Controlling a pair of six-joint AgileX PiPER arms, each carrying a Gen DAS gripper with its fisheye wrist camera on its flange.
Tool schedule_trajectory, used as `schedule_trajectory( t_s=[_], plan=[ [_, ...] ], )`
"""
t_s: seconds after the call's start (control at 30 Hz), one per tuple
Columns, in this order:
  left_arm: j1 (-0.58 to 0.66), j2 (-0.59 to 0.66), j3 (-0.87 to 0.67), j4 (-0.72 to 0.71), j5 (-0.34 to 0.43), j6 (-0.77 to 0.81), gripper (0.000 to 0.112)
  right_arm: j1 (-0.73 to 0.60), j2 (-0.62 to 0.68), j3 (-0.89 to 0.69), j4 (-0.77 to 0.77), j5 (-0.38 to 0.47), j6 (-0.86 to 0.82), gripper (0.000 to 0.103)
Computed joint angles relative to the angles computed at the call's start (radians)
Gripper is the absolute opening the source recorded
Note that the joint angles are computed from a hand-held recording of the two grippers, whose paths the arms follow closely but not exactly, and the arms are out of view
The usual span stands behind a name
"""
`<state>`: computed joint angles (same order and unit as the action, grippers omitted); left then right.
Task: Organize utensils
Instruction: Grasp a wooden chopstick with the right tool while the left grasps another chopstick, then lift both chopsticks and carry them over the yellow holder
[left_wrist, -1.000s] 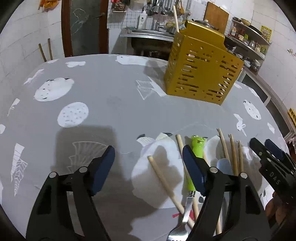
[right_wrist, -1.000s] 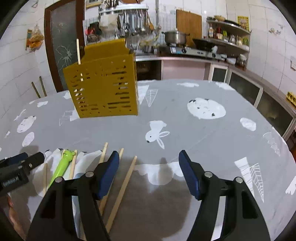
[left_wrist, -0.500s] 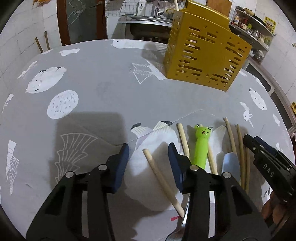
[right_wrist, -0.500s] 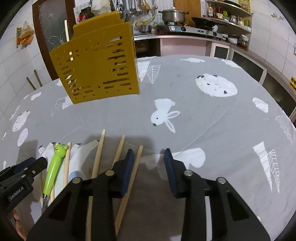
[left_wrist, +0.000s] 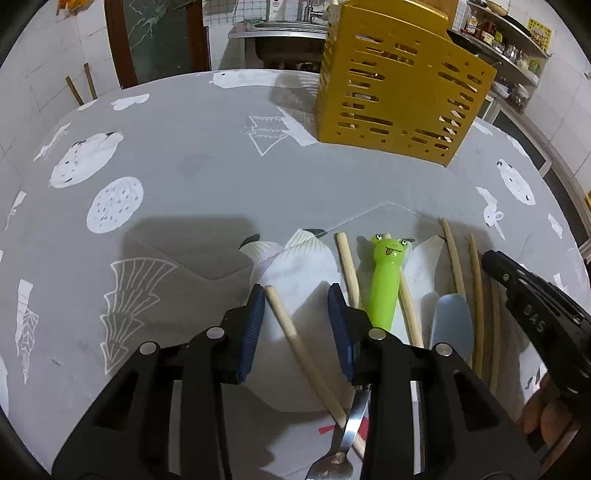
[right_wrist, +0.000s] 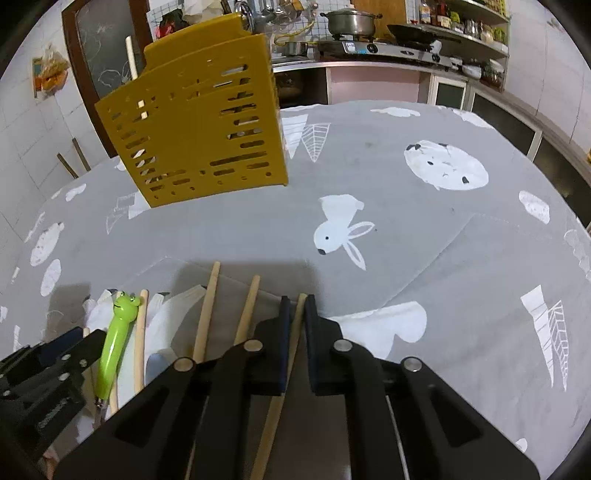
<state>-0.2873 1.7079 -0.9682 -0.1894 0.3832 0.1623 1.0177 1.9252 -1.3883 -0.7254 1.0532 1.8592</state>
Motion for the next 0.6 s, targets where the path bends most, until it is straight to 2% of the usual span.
schedule_trajectory(
  t_s=[0.1,0.17,0.4,0.6],
  plan=[
    [0.010,0.016,-0.019,-0.024,0.003,0.029,0.020,0.002,-0.016,0.018,-0.003,-0.013,0.013,0.008],
    [0.024,0.026,-0.035,-0.069,0.015,0.072,0.008,0.005,-0.021,0.027,-0.009,-0.019,0.020,0.007],
    [0.018,0.027,-0.026,-0.084,-0.015,0.095,0.007,0.018,-0.059,0.074,-0.044,-0.035,0.052,0.006],
    [0.036,-0.030,-0.007,-0.157,-0.031,0.169,0.006,0.052,-0.108,0.099,-0.091,0.003,0.084,0.006]
  ],
)
